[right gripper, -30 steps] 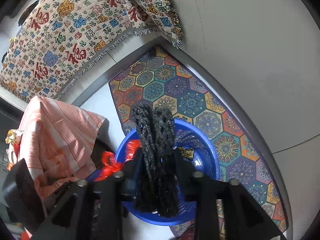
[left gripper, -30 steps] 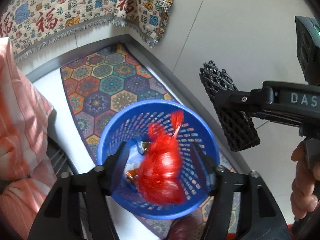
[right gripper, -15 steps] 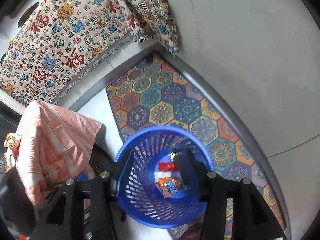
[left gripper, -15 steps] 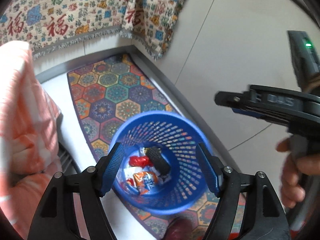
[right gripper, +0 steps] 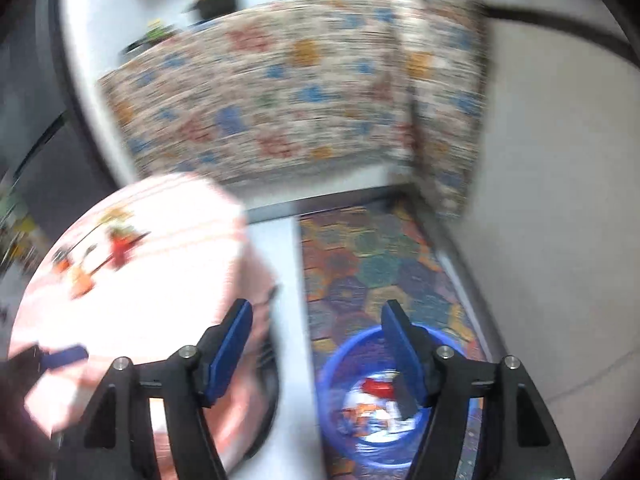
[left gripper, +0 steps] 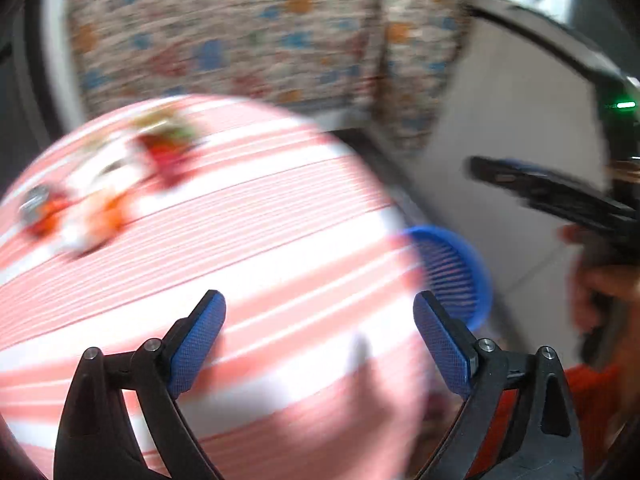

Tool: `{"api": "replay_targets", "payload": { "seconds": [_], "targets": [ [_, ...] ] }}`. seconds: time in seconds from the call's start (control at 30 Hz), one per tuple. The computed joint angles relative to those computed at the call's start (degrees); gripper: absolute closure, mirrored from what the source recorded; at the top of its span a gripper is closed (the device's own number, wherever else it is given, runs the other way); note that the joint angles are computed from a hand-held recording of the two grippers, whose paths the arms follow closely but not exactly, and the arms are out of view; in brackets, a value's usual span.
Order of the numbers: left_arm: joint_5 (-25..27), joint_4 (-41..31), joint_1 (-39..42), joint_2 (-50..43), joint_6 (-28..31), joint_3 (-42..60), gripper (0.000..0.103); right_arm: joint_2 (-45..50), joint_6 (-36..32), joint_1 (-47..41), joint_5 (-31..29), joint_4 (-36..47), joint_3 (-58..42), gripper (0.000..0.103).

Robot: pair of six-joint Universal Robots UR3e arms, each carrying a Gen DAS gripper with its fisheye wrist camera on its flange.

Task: Collect trash
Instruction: 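Move both tools back over the table toward the remaining wrappers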

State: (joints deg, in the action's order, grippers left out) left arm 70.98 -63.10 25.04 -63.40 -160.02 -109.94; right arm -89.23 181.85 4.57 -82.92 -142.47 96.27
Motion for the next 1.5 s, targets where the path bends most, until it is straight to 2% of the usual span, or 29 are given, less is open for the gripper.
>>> {"api": "replay_targets", "payload": {
  "seconds": [0.17, 0.23, 0.33, 0.4, 0.53, 0.6, 0.73, 0.87, 1.5],
  "targets": [
    [-0.71, -1.03, 23.84, 6.84, 15.95, -8.68, 0.008, 12.51, -0.13, 17.25, -4.02, 3.14, -14.11, 0.033],
    [-1.20, 1.24, 30.41, 5.46, 19.60, -10.30, 0.008, 18.37, 1.01, 21.52, -4.35, 6.46, -20.83, 0.033],
    [-4.89, 1.90, 37.58, 1.68, 22.74, -9.16, 0.004, 27.07, 4.99, 25.95, -5.08, 11.14, -30.37, 0.033],
    [-5.69, 4.15, 38.71, -1.62, 23.63, -8.13, 0.000, 32.29, 7.13, 28.20, -6.34, 13.87, -36.53, 0.030],
    [-7.19, 5.36, 39.01, -7.50, 25.27, -4.91, 0.000, 41.22, 7.19, 32.32, -12.96, 15.86, -48.44, 0.025],
    [-7.73, 5.37, 38.64, -11.15, 26.14, -2.26, 0.000, 44.87, 8.04, 33.31, -14.96, 16.70, -53.60, 0.017],
    [-8.30, 5.61, 38.59, -14.81, 26.75, 0.75, 0.000, 51.61, 8.67, 33.37, -15.71, 23.64, -66.56, 0.013],
    [-8.60, 4.95, 39.45, -13.58, 27.58, 0.05, 0.000, 55.00, 8.72, 33.08, -15.48, 27.10, -73.15, 0.009],
    [-8.85, 4.49, 39.51, -14.00, 27.90, 0.63, 0.001, 55.55, 8.80, 33.18, -15.72, 27.90, -74.35, 0.008]
  ]
}}
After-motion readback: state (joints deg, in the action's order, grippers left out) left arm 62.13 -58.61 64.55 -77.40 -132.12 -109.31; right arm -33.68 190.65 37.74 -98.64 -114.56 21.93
